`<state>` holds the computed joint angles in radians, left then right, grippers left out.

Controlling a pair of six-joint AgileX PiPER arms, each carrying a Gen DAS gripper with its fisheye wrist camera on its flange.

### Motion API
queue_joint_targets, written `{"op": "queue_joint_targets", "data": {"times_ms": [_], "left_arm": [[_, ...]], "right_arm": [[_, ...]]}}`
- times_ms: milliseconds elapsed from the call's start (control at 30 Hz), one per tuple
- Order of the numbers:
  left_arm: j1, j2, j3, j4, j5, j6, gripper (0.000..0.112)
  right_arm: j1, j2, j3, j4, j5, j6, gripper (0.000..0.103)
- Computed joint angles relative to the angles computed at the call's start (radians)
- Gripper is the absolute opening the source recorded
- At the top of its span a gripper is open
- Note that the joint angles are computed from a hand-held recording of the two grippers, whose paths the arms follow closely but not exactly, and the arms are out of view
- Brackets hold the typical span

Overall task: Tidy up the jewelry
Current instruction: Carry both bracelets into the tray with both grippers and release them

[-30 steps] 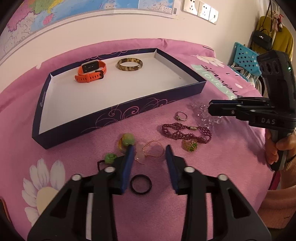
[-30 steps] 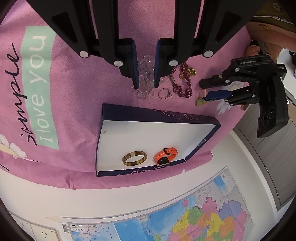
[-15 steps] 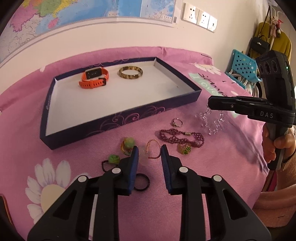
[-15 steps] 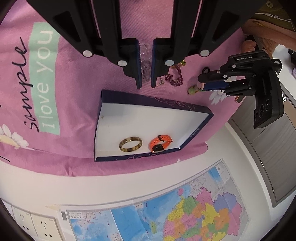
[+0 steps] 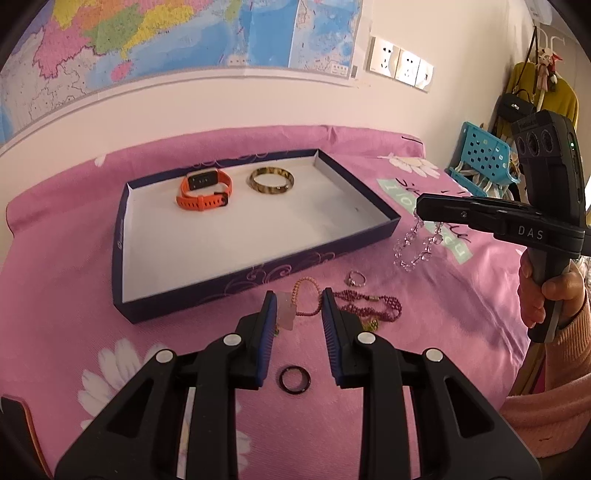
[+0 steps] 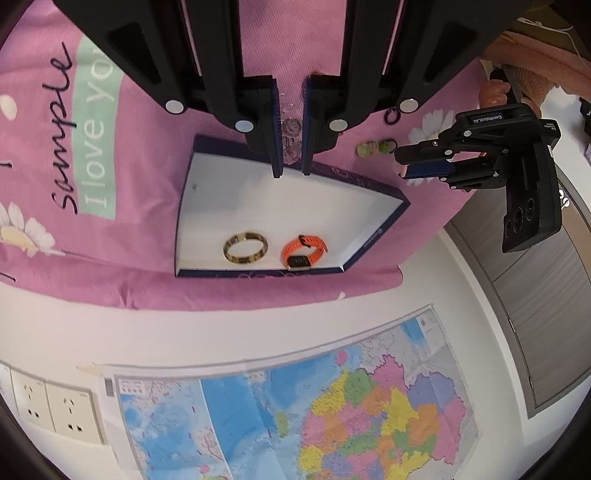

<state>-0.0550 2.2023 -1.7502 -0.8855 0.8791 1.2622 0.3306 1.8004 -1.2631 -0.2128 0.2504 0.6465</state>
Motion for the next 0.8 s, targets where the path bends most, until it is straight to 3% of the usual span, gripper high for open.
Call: {"op": "queue_joint_targets", "data": {"times_ms": [400,800], "left_arm": [[-0.002,0.058,-0.147,0.037,0.013,-0.083,0.025],[-0.023,0.209,-0.457,0.154,0.072,-0.27,0.025]], "right_arm": [[-0.027,0.051,-0.158,0.06,0.053,-0.131,0.008],[-0.074,0.192,-0.382,0.224,0.131,-0.316,0.008]]}}
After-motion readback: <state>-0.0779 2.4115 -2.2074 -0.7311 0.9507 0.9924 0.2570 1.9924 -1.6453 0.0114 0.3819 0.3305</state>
